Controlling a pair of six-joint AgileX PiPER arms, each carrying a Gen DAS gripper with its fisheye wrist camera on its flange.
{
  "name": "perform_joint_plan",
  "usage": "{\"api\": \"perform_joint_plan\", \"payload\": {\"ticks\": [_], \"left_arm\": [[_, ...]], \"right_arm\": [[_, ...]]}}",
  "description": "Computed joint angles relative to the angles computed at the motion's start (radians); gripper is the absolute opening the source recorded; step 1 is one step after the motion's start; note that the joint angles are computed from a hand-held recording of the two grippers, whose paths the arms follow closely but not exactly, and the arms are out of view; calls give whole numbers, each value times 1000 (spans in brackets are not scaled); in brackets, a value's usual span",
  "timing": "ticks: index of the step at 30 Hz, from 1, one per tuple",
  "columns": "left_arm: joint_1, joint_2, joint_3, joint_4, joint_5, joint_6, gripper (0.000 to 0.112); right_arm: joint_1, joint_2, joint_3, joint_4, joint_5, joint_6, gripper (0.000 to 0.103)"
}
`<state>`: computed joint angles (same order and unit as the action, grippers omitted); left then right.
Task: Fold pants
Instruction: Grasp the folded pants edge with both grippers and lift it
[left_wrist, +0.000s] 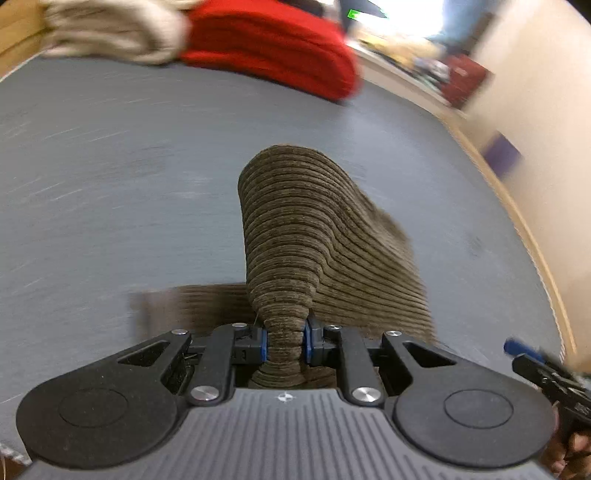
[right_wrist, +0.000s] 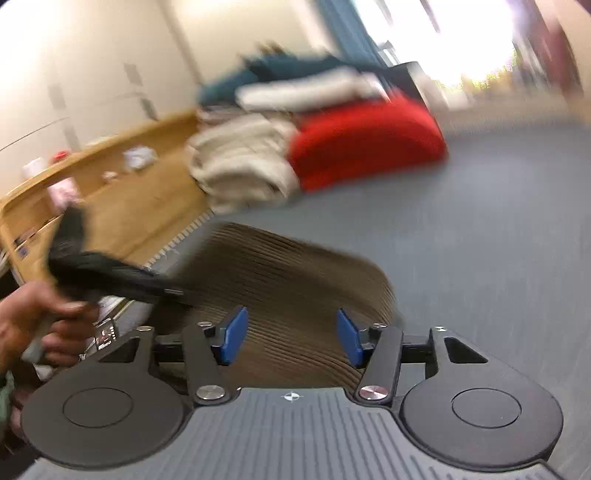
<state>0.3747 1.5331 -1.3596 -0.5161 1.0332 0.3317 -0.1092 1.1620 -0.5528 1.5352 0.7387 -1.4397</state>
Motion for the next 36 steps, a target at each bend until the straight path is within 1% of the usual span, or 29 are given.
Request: {"api": "perform_joint_plan", "payload": {"ticks": [2, 3, 4, 5, 6, 7, 9, 12, 13, 15, 18, 19, 20, 22, 23, 24, 26, 27, 28, 29, 30, 31, 33, 35, 36], "left_arm": [[103, 47, -36, -21, 46, 21, 23], [150, 73, -50, -35, 73, 28, 34], [185, 98, -60, -36, 85, 17, 52], [206, 115, -63, -30, 76, 0, 63], [227, 131, -73, -39, 72, -3, 80], [254, 168, -104, -75, 85, 16, 87], [274, 215, -115, -122, 119, 18, 88], [238, 270, -127, -68, 100, -25, 89], [231, 300, -142, -63, 101, -29, 90], [233, 346, -146, -106, 116, -5, 94], [233, 394, -127, -154, 106, 31, 94], [225, 399, -116, -153, 90, 35, 94], [224, 408, -129, -152, 91, 37, 94], [228, 423, -124, -165, 76, 69, 88], [212, 426, -126, -166, 65, 59, 86], [207, 428, -127, -168, 59, 56, 80], [188, 419, -119, -171, 40, 54, 71], [186, 410, -118, -183, 39, 58, 63], [158, 414, -117, -210, 18, 48, 52], [161, 411, -114, -260, 27, 61, 46], [155, 417, -116, -321, 39, 68, 44], [148, 411, -105, -360, 41, 80, 44], [78, 409, -119, -421, 11, 85, 44], [4, 413, -145, -471, -22, 82, 44], [-34, 420, -163, -500, -38, 83, 44]], "right_arm": [[65, 107, -48, -31, -63, 111, 60], [101, 159, -71, -48, -91, 171, 63], [125, 214, -91, -60, -107, 218, 63], [139, 267, -115, -75, -104, 263, 63], [162, 299, -116, -61, -111, 271, 64], [178, 329, -126, -65, -110, 295, 65], [222, 373, -147, -85, -125, 356, 74], [249, 417, -188, -117, -128, 420, 77], [267, 427, -196, -122, -141, 438, 77], [300, 477, -238, -135, -159, 479, 79], [299, 549, -269, -124, -129, 486, 79], [304, 569, -281, -118, -122, 487, 79], [312, 577, -287, -112, -126, 489, 79], [328, 577, -293, -88, -151, 469, 69], [332, 574, -291, -63, -158, 441, 58], [333, 568, -288, -43, -163, 417, 47], [320, 544, -286, -22, -150, 385, 36], [315, 520, -286, -28, -148, 382, 33], [316, 490, -294, -51, -159, 398, 32], [314, 457, -304, -81, -170, 419, 30], [301, 420, -313, -109, -172, 436, 29], [278, 386, -326, -148, -166, 467, 29], [211, 342, -368, -262, -138, 557, 29], [96, 304, -415, -353, -55, 603, 29], [47, 290, -433, -381, -22, 599, 29]]}}
